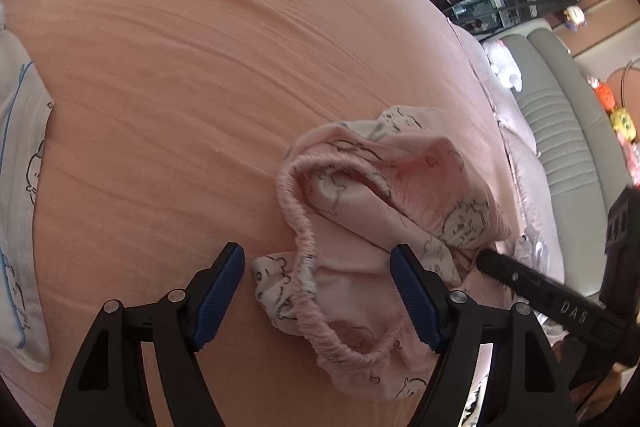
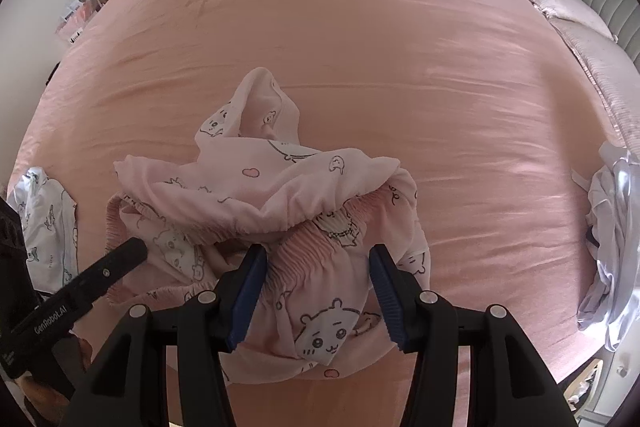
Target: Fold clothes
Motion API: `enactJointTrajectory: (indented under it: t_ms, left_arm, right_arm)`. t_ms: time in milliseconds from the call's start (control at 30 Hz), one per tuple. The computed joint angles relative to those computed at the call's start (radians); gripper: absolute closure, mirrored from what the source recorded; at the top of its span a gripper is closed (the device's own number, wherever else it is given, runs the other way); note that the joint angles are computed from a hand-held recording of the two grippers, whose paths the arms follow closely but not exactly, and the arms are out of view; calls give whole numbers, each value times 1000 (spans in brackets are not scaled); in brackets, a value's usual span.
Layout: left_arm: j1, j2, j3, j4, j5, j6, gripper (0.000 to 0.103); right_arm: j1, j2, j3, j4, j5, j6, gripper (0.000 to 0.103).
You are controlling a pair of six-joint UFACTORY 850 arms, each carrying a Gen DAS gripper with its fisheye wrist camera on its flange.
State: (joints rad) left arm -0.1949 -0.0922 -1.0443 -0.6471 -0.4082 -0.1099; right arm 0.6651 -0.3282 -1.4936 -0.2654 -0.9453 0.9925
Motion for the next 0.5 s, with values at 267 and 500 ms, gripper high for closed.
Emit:
enactJointTrajectory:
  t_ms: [267, 500]
  left_arm:
    - [-39, -9, -17, 173, 6, -144, 36]
    - [-28, 4, 4, 167, 27, -164, 66]
  right_arm:
    - [-17, -127, -138, 9, -134, -58, 50]
    - [-25, -81, -81, 32, -90, -45, 50]
